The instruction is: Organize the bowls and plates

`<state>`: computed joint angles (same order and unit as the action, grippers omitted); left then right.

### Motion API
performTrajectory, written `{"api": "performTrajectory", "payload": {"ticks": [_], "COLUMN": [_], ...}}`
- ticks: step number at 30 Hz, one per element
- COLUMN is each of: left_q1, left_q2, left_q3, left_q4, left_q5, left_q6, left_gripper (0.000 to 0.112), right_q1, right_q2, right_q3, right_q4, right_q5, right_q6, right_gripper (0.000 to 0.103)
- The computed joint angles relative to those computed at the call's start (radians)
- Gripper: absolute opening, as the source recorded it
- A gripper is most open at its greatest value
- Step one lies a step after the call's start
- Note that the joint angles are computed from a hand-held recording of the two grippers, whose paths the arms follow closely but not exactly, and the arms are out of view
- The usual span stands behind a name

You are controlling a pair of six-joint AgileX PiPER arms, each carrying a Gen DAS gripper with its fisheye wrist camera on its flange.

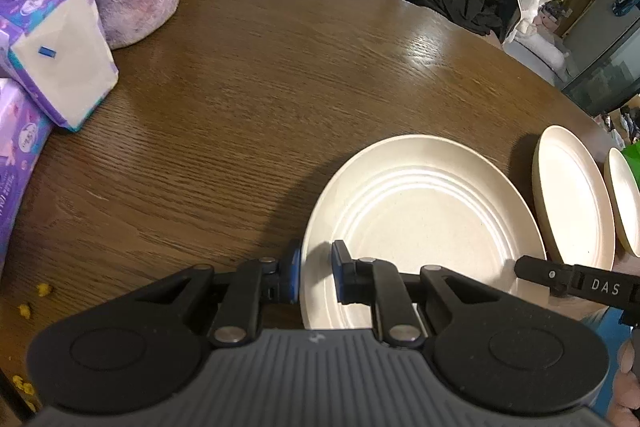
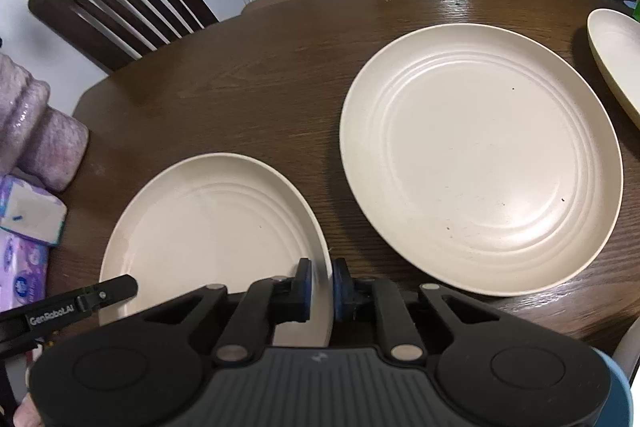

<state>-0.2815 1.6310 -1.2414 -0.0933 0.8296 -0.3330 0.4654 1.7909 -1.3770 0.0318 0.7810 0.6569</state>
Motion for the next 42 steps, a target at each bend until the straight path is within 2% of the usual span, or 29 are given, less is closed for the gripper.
{"api": "performTrajectory", "payload": {"ticks": [13,27,36,42], "left_q1": [0.044,0.059,0.022,-0.051], "left_q2": [-0.064,-0.207,-0.323,-0.402], "left_q3": [-0.021,-0.069,-0.064,-0.061], "left_q4": [0.013,0.033,0.067,0.115], "left_q5": [0.061,0.199,0.279,0.336], "left_q6": [0.004,-0.004,-0.065,-0.144], "left_gripper": [0.016,0.016,0.016,0.016], "right_q1": [0.035,0.101,0.164,0.206], "right_q2": [-0.01,-0.134,-0.228,-0.315], "right_q3": [-0.052,-0.066,-0.062,-0.02], "right_q4": [0.009,-0.028,-0.079,-0.108], "right_q5": [0.021,0.086,0.153,0.18], "right_q6": [0.038,0.115,0.183,0.226], "right_gripper": [0.008,0.008,0.008,0.008]}}
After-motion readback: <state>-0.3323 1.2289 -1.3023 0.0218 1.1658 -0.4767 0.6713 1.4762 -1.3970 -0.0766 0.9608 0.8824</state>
